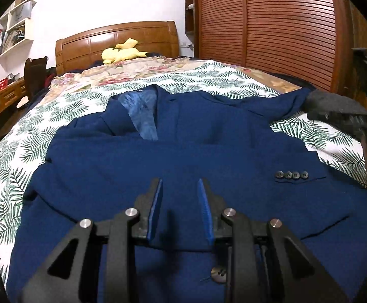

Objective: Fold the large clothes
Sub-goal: 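Move the right tool to the other sleeve and grasp its edge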

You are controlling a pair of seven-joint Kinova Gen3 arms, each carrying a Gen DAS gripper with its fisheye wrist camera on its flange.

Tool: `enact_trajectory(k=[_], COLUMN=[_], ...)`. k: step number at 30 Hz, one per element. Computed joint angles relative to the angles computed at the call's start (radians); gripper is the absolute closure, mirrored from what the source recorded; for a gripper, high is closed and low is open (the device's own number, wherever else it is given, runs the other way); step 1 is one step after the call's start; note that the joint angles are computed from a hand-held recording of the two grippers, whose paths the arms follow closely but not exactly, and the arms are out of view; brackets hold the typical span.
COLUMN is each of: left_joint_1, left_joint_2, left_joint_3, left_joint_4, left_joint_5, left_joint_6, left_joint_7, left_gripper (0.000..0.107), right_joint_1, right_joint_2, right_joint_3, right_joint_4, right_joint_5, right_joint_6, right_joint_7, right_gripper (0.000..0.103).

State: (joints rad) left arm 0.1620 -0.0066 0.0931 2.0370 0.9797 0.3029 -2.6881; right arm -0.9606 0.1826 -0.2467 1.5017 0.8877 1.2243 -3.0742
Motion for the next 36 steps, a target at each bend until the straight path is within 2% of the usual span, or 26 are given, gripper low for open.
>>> enact_trajectory(k=[3,6,11,15,20,25,30,31,32,33,34,36], left_joint_1=[0.001,0.002,0.003,0.004,0.003,0.002,0.000,0.000,0.000,0.000,0.000,0.000], left_joint_2=[-0.004,-0.006,-0.007,-0.005,-0.006,-0.005,-0.004,-0.004,-0.005,-0.005,-0.004,-0.004], left_joint_3=[-0.003,-0.005,-0.005,-0.005,-0.007,-0.007,-0.006,-0.006,-0.006,-0.006,-0.006,-0.006], left_joint_4=[0.006,0.007,0.008,0.005,0.004,0.004,0.000,0.000,0.000,0.000,0.000,0.000], left_joint_5=[0.036,0.044,0.048,0.041,0.044,0.047,0.028,0.027,0.027,0.027,0.027,0.027], left_joint_6=[-0.003,0.002,0.000,0.001,0.004,0.005,0.015,0.015,0.016,0.016,0.015,0.015], left_joint_7=[-0.036,-0.046,-0.051,-0.043,-0.045,-0.049,-0.030,-0.029,-0.028,-0.028,-0.028,-0.028], left_gripper=[0.080,0.080,0.080,0.080,0.080,0.080,0.080,0.080,0.080,0.080,0.080,0.080], right_joint_1=[0.030,0.079,0.194,0.268,0.311,0.330,0.369,0.367,0.366,0.368,0.360,0.336], right_joint_2=[-0.029,-0.047,-0.078,-0.048,-0.016,0.042,0.047,0.049,0.053,0.057,0.063,0.065], right_joint_3=[0.011,0.016,0.038,0.060,0.092,0.125,0.150,0.153,0.154,0.153,0.153,0.157], right_joint_4=[-0.013,-0.033,-0.001,0.001,0.002,-0.060,-0.049,-0.049,-0.054,-0.061,-0.074,-0.089], right_joint_5=[-0.019,-0.051,-0.143,-0.210,-0.248,-0.281,-0.336,-0.326,-0.320,-0.319,-0.307,-0.267], right_joint_6=[0.031,0.050,-0.025,-0.054,-0.072,-0.012,-0.068,-0.069,-0.071,-0.074,-0.060,-0.051], right_joint_7=[0.038,0.102,0.142,0.171,0.162,0.185,0.193,0.191,0.199,0.222,0.234,0.232], right_gripper=[0.059,0.051,0.049,0.049,0.049,0.049,0.049,0.052,0.060,0.086,0.092,0.097])
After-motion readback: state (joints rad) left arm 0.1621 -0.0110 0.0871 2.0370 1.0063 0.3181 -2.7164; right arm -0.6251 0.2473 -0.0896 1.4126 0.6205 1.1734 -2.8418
